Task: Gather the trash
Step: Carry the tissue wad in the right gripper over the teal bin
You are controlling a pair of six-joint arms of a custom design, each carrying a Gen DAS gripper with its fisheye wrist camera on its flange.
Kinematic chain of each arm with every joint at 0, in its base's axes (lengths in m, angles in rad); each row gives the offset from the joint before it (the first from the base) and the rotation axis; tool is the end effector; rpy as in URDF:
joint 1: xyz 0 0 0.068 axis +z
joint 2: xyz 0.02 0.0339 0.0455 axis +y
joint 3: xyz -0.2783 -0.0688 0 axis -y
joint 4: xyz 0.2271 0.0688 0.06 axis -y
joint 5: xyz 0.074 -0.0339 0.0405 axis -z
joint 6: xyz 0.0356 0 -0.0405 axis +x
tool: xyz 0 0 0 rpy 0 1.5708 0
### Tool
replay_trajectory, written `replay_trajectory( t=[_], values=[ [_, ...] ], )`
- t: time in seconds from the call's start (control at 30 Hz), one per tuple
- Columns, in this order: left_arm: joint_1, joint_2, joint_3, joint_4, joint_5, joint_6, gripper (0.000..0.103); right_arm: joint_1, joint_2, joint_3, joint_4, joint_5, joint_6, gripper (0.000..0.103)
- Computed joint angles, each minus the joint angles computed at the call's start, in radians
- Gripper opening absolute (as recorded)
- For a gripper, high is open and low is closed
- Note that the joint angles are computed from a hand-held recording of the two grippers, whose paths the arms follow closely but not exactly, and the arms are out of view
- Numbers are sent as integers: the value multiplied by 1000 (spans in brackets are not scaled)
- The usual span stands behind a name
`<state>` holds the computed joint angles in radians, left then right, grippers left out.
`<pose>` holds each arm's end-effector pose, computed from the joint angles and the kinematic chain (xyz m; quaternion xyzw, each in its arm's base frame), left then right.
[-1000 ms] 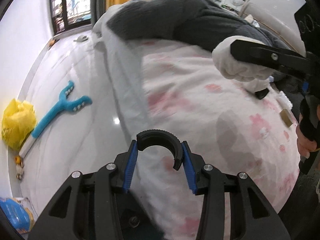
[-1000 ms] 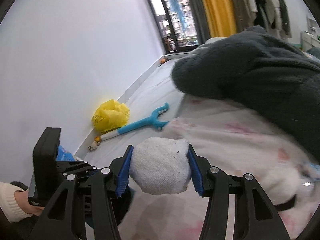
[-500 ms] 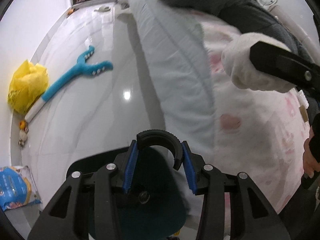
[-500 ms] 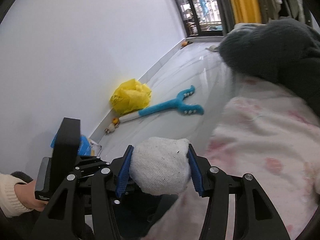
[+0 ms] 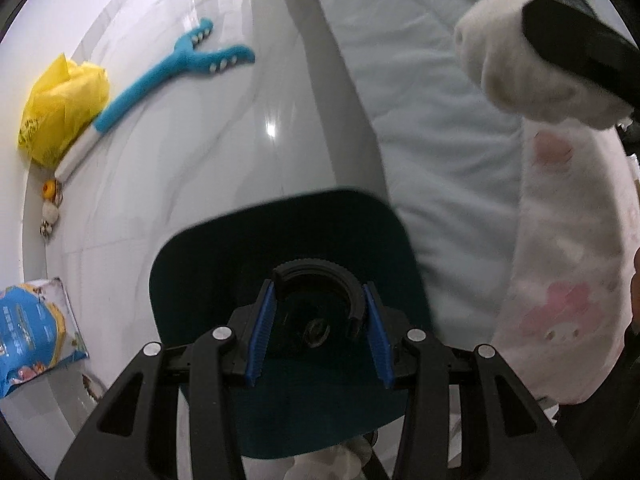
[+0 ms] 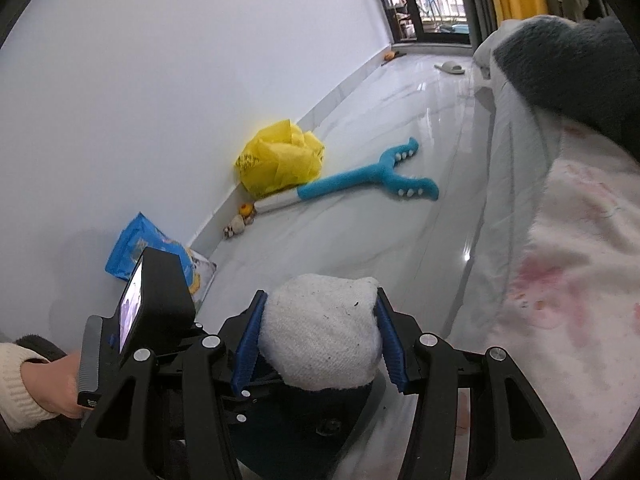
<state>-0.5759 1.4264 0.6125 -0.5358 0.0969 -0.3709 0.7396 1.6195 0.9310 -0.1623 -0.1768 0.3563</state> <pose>0.1688 -0.1137 0.1582 0.1069 0.9870 -0.0931 0.0761 0.2314 0.2196 0.2115 -0.2081 0.9093 0.2533 0.2565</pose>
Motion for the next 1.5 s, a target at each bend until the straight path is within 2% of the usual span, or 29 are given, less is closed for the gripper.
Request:
replay_trajectory(
  t=[0.23, 0.5, 0.6, 0.7, 0.8, 1.07, 1.3, 1.5],
  values=[
    [77, 18, -49, -22, 38, 67, 47, 46, 114, 59, 2, -5, 8, 53],
    [165, -14, -80, -43, 39, 121, 50, 90, 211, 115, -6, -15, 11, 53],
    [189, -30, -85, -40, 37, 124, 55, 98, 237, 126, -10, -16, 12, 53],
    [215, -59, -89, -46, 18, 137, 69, 103, 264, 138, -21, -5, 8, 53],
    [239, -76, -94, -46, 15, 151, 70, 113, 288, 155, -38, 5, 3, 53],
    [366, -210, -87, -24, 46, 183, 70, 138, 356, 200, -94, 14, -16, 53],
    [416, -324, -41, -27, 48, 178, 62, 162, 411, 223, -129, 16, -18, 53],
    [444, -351, 11, -45, 58, 188, 56, 178, 463, 259, -169, 7, -30, 53]
  ],
)
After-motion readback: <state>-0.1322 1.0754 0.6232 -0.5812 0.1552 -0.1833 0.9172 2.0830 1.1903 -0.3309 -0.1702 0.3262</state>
